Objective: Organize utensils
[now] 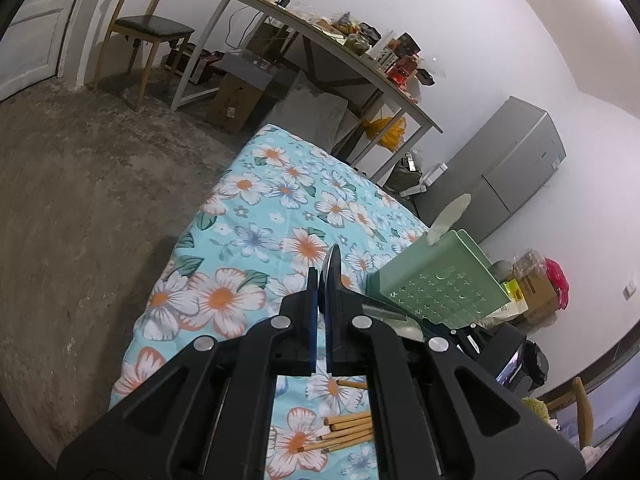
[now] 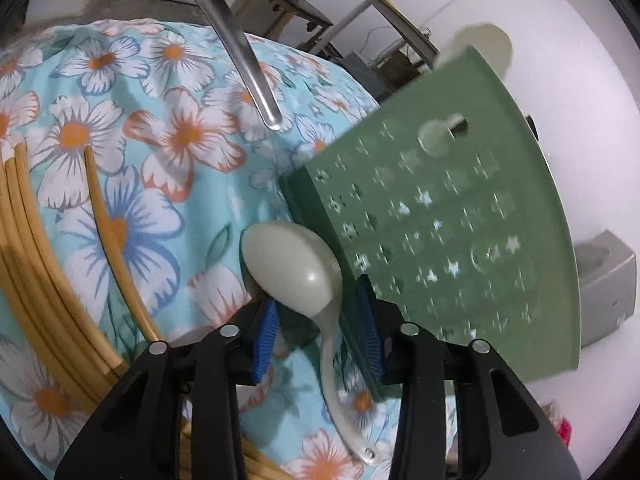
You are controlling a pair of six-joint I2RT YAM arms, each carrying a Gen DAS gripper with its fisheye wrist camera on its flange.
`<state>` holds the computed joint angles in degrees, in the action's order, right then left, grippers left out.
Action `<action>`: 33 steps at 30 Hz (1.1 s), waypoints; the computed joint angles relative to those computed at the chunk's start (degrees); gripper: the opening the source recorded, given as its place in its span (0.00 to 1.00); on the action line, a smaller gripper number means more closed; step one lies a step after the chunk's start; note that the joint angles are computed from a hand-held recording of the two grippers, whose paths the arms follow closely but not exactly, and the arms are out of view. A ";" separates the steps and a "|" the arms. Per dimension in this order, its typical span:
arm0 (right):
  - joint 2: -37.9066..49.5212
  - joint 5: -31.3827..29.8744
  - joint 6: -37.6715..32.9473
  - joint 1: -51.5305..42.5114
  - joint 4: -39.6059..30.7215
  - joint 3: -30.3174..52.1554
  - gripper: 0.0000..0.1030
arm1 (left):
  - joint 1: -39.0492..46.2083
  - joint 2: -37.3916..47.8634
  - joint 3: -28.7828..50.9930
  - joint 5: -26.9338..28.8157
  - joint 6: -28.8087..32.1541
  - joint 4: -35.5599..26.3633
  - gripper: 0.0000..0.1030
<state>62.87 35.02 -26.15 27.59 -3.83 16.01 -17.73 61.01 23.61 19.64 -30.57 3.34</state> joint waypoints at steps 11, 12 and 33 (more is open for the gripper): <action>-4.71 6.16 5.59 4.74 -3.48 0.47 0.07 | 1.70 -0.62 -0.66 0.95 0.16 0.66 0.01; -7.43 5.98 6.64 4.79 -5.82 0.70 0.07 | 1.71 -0.66 -0.72 1.00 0.08 0.79 0.01; -44.72 -18.38 15.14 -21.62 -36.48 13.62 0.07 | -2.13 -13.58 2.52 0.86 -1.51 -2.72 0.01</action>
<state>18.15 16.65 -11.01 5.97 -40.30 29.63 -19.86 47.43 26.13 20.50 -32.08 0.62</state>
